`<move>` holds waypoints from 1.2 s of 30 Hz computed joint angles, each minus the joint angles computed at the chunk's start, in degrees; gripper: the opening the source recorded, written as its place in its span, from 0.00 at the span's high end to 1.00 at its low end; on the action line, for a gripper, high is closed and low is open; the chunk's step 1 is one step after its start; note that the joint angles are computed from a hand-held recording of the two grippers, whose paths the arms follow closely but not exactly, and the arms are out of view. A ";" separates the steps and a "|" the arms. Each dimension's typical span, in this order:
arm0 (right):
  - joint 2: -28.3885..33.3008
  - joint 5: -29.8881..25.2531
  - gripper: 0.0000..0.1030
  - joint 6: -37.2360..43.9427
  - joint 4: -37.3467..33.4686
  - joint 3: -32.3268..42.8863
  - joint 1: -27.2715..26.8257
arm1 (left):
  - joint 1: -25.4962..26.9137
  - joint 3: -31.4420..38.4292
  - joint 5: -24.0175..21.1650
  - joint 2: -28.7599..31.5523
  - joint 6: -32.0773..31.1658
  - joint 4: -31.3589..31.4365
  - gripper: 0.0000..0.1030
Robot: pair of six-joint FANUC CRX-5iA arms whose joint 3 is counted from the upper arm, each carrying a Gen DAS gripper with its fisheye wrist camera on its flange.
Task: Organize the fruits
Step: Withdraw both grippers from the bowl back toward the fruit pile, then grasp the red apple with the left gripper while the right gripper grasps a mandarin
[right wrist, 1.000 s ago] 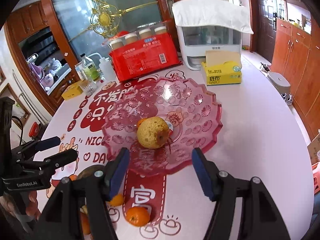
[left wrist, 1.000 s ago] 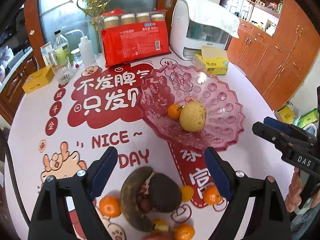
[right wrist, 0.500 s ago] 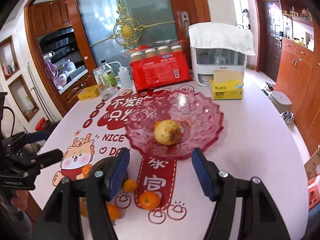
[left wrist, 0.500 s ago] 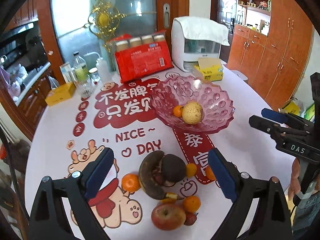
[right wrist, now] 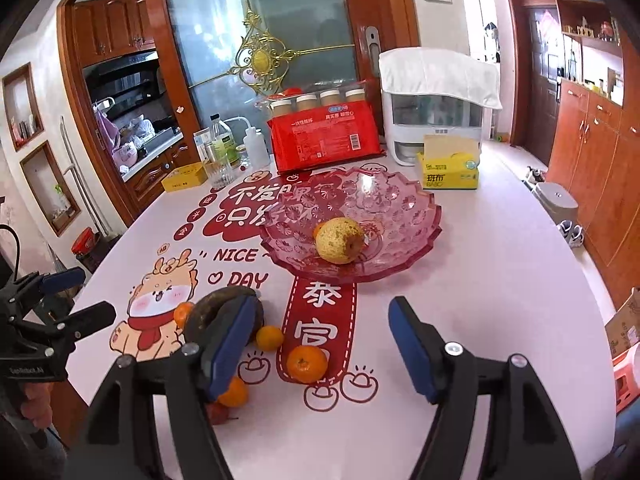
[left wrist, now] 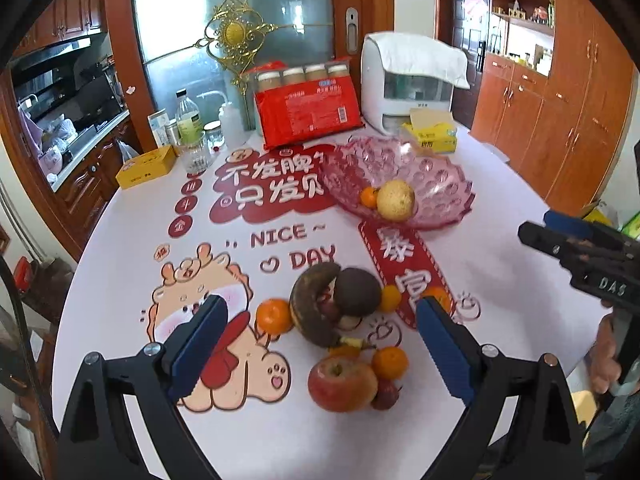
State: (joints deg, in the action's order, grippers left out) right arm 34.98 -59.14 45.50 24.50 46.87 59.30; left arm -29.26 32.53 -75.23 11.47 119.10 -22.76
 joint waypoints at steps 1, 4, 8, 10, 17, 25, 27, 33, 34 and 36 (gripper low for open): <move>-0.61 0.58 0.30 -0.67 0.92 -1.61 0.33 | -0.09 -0.65 0.01 -0.16 0.21 0.22 0.08; -1.91 2.34 0.30 -0.90 1.58 -5.04 0.79 | -0.23 -2.99 0.34 -0.49 1.64 0.67 0.08; -1.13 1.25 0.30 -0.28 1.43 -5.52 1.44 | -1.02 -6.79 1.31 -1.40 4.87 -0.59 0.08; -0.83 0.95 0.30 -0.51 1.57 -6.10 1.82 | -0.95 -8.44 2.03 -1.80 5.73 -0.12 0.08; -0.45 2.77 0.30 -1.49 1.52 -9.33 2.65 | -0.31 -13.12 4.02 -1.95 9.31 1.42 0.08; -1.07 4.73 0.30 -5.44 3.58 -13.60 3.09 | 2.36 -17.24 8.14 -1.96 11.03 6.55 0.08; -0.66 4.26 0.30 -4.90 2.42 -13.14 2.97 | 2.67 -17.33 8.36 -1.36 11.16 7.44 0.08; 0.75 3.16 0.30 -3.47 -0.15 -11.50 2.54 | 2.88 -16.49 7.97 0.42 11.02 8.11 0.08; 1.09 2.98 0.30 -3.30 -0.31 -11.07 2.49 | 2.97 -16.53 8.04 0.54 10.97 8.32 0.08; 1.40 2.97 0.30 -3.19 -0.44 -10.70 2.40 | 3.18 -16.54 8.13 0.84 10.76 8.78 0.08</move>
State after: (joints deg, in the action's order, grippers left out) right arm 36.39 -56.16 42.30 24.06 36.17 61.70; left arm -26.07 15.98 -67.10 12.30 129.86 -13.99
